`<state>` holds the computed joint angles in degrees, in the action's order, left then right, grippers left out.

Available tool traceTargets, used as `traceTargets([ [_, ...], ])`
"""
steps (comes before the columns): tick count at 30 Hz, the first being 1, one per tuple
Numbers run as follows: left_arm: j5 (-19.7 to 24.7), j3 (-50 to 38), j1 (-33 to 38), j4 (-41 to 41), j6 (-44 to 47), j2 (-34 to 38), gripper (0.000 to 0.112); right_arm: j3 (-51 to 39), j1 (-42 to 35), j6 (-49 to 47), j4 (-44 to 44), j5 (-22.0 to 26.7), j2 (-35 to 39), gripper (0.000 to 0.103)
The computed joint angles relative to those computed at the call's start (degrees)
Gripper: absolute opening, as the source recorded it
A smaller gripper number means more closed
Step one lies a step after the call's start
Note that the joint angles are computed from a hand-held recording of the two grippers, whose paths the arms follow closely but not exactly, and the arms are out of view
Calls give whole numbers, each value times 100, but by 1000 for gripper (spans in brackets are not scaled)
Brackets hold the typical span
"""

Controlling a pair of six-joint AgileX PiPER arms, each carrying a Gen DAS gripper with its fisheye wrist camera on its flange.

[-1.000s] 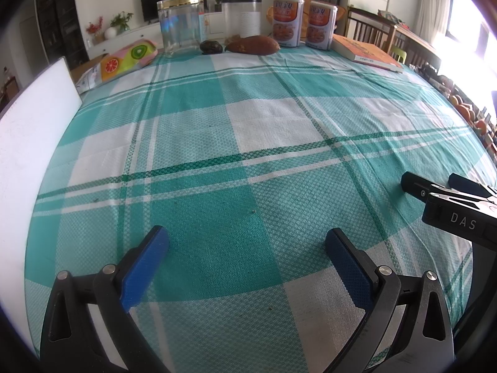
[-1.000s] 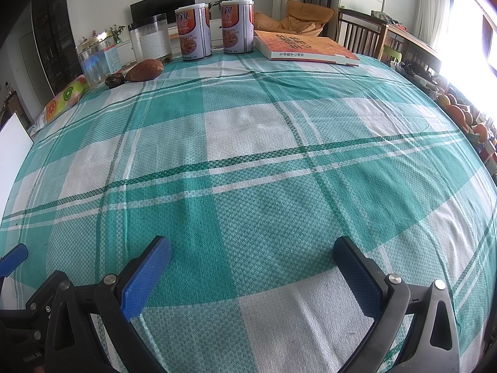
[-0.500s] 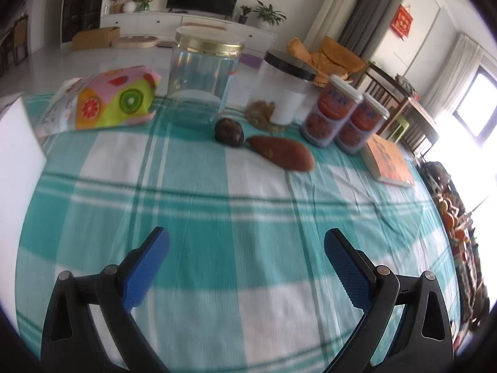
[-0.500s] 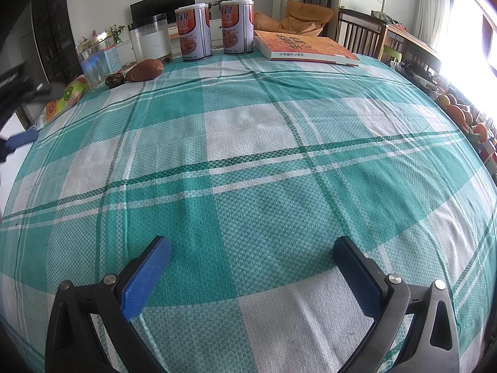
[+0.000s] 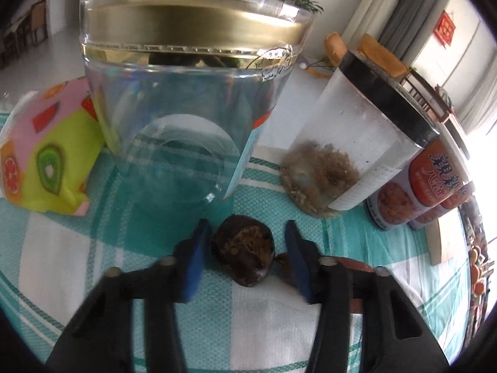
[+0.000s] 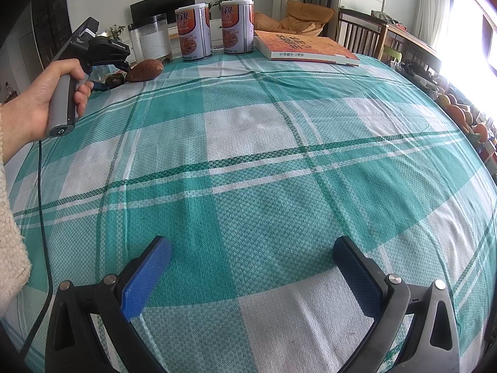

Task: Organize fruits
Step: 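Reach the left tool to the dark brown fruit by the jars and grasp it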

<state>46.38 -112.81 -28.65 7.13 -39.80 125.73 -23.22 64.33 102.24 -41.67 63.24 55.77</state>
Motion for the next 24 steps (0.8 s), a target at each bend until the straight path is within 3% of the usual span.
traceTargets([
  [4,-720,1310,-83,601,-618,-749,38,-7,8,11,0,2,13,103],
  [8,-1003,2941,-352,1463,-1178,-2001,38,-9,8,7,2,6,11,103],
  [11,-1107,4218,-546,1169,-970,-3206,38,-12,10,9,2,4,15,103],
  [14,-866,5252,-1167,1478,-1287,-4391,38,-13,10,9,3,4,16,103],
  [17,-329,5959,-2091,1655,-1752,-5280,38,-14,11,11,2,5,17,103],
  [24,464,6799,-4081,2234,-3231,-5783,38,-10,9,11,2,8,12,103],
])
